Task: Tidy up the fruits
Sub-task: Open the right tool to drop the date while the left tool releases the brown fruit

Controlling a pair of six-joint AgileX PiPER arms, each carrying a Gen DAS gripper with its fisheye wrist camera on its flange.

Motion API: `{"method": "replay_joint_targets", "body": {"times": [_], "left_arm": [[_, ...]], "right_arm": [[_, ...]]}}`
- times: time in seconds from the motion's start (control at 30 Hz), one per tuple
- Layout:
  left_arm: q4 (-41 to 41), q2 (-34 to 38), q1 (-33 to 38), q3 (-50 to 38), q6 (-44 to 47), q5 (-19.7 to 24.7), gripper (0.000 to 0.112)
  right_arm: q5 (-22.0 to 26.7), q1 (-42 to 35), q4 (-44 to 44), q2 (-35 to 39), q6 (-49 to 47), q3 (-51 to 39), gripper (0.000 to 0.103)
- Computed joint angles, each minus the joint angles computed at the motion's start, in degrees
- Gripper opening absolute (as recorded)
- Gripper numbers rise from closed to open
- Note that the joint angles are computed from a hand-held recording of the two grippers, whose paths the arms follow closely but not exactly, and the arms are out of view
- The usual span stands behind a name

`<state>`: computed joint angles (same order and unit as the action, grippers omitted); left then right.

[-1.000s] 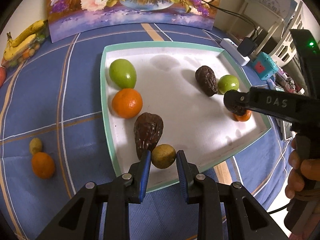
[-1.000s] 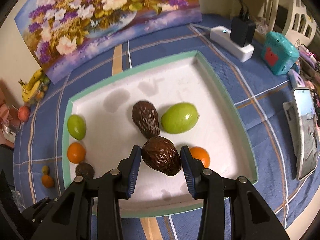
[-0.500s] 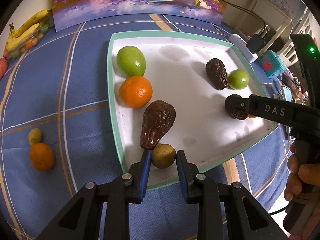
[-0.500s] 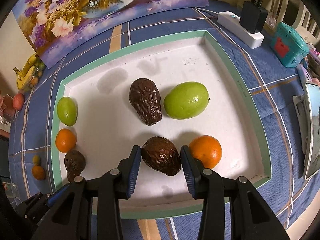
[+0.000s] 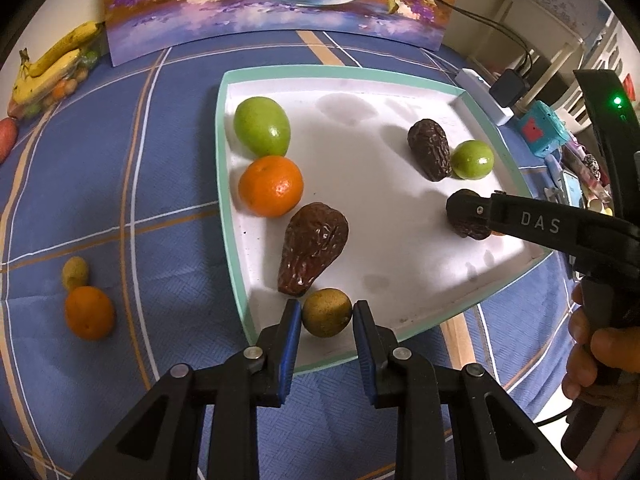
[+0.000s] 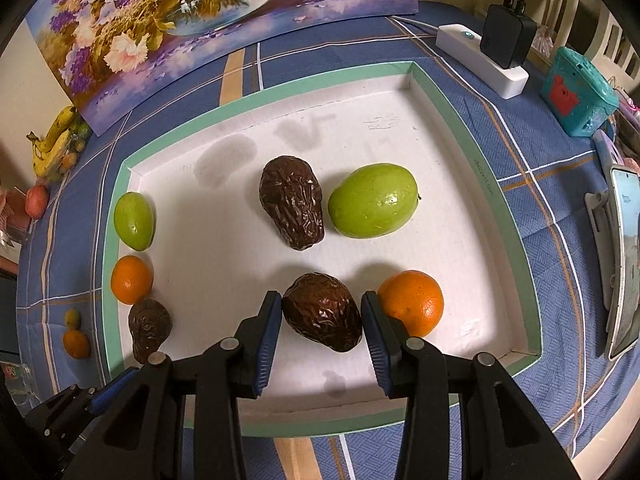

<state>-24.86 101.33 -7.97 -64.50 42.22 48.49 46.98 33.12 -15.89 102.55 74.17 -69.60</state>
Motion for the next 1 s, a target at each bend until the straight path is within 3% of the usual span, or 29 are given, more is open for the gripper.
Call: {"method": "replay_joint_targets", "body": {"times": [0.47, 1.0], "left_arm": [[-5.6, -4.3, 4.1, -0.9, 5.5, 2.7, 0.030], [-5.9, 2.3, 14.5, -10.9, -5.5, 5.6, 0.030]], "right_arm": [[2.9, 2.3, -7.3, -3.4, 6.2, -0.4, 0.043], [4.4, 4.2, -9.3, -2.6, 6.2, -3.4, 0.043]]}}
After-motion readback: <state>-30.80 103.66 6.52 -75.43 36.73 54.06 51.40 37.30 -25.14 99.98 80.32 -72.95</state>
